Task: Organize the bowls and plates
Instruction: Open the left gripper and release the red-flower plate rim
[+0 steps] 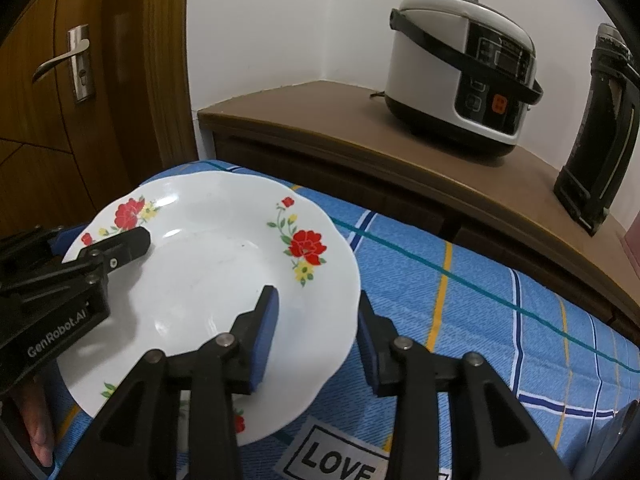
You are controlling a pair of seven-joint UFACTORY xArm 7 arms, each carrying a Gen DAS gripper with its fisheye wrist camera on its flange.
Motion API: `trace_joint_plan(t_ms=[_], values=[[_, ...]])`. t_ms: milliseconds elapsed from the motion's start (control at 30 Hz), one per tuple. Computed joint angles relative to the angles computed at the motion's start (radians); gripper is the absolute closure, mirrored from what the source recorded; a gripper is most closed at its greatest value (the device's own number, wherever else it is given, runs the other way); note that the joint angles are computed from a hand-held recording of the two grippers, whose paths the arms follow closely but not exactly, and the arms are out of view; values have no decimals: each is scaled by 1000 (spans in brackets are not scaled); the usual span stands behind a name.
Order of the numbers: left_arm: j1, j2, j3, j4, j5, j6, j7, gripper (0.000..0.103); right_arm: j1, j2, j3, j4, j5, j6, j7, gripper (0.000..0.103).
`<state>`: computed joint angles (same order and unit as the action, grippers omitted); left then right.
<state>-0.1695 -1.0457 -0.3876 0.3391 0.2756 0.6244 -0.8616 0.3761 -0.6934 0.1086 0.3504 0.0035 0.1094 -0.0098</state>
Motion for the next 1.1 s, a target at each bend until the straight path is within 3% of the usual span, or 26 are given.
trace_joint_plan(t_ms=[67, 133, 200, 233, 533, 600, 633, 667, 833, 867, 933, 1000, 1100], values=[[8, -16, -16, 0, 8, 9, -12, 64, 9, 2, -8, 3, 1, 4, -6, 65], [50, -69, -94, 4, 61, 24, -55, 63, -2, 8, 10, 11, -10, 16, -8, 65], [65, -86, -145, 16, 106, 35, -69, 30, -12, 5, 25, 12, -19, 19, -6, 66], [57, -81, -143, 18, 113, 31, -65, 28, -10, 3, 22, 11, -20, 19, -8, 66], [31, -68, -96, 6, 104, 25, -69, 28, -16, -22, 25, -11, -18, -4, 2, 61], [33, -61, -89, 7, 94, 30, -81, 27, -56, -66, 58, -52, -31, -85, 25, 54], [34, -55, -82, 7, 88, 29, -87, 27, -82, -82, 81, -65, -41, -109, 38, 44], [29, -56, -65, 0, 79, 26, -90, 27, -95, -87, 93, -69, -48, -116, 47, 40], [19, -43, -12, -13, 35, 28, -92, 27, -96, -81, 87, -59, -61, -94, 76, 43], [20, -44, -11, -14, 32, 27, -93, 27, -101, -90, 89, -66, -62, -106, 85, 43], [20, -42, -16, -13, 30, 27, -93, 27, -110, -114, 94, -75, -60, -97, 108, 55], [21, -36, -22, -9, 31, 31, -92, 27, -74, -145, 59, -86, -56, -69, 106, 56], [20, -42, -20, -12, 29, 31, -96, 27, -83, -200, 75, -107, -58, -57, 130, 56]])
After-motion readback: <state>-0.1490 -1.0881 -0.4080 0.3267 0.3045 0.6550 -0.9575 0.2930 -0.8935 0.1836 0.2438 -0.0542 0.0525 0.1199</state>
